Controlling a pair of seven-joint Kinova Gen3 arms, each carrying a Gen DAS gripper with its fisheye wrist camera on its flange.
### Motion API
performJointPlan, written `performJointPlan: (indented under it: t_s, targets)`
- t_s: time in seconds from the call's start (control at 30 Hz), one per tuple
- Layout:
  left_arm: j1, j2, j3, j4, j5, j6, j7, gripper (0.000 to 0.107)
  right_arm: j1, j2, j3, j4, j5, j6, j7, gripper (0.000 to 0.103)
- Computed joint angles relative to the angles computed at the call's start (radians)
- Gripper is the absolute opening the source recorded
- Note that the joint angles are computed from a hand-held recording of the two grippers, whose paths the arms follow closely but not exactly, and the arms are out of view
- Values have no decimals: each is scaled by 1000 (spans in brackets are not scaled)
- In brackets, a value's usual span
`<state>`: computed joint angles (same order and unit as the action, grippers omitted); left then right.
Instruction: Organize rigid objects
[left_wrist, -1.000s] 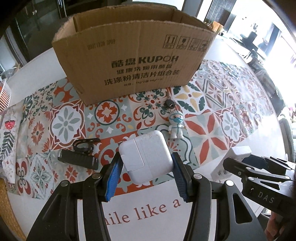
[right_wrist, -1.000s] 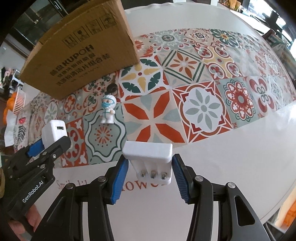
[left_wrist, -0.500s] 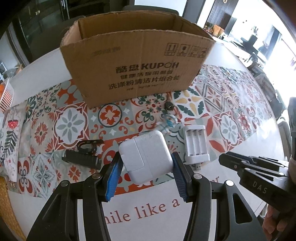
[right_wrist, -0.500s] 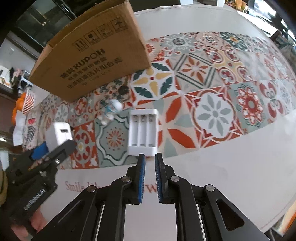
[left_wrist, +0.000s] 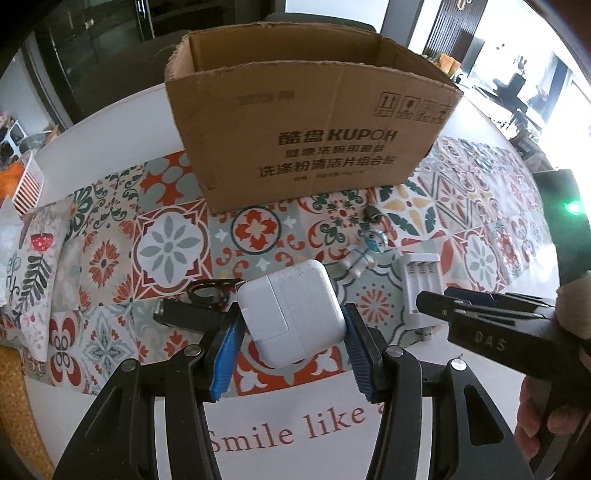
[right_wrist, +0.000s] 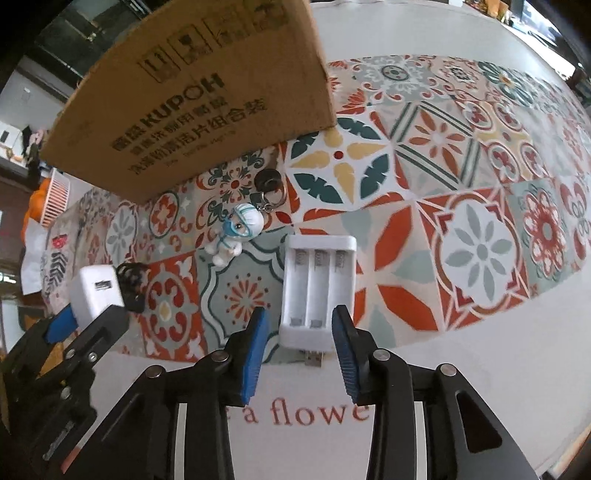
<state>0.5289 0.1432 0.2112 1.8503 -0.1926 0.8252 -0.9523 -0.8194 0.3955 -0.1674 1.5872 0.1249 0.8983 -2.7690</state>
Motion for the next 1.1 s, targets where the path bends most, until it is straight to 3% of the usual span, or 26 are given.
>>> performJointPlan:
  t_s: [0.33, 0.77, 0.83, 0.93, 1.03, 1.07, 1.1]
  targets:
    - [-16, 17, -10, 13, 19, -6, -12, 52, -9, 97, 19, -85, 0, 47, 18, 39]
    - [-32, 17, -19, 29, 35, -12, -8, 52, -43, 146, 40, -157, 29, 90, 31, 59]
    - [-28, 18, -20, 28, 25, -7, 1, 52, -52, 153, 45, -171, 36, 107, 26, 56]
    - [-20, 21, -16, 25, 13, -4, 10, 52, -73, 155, 58, -175, 56, 130, -6, 41]
    - [-23, 22, -12, 22, 30, -11, -1, 52, -55, 131, 48, -134, 48, 84, -13, 28]
    - [-23, 22, -12, 20, 33, -11, -2, 52, -51, 128, 47, -132, 48, 82, -11, 13]
    - [-22, 21, -13, 17, 32, -11, -1, 52, -42, 120, 42, -119, 41, 64, -9, 12]
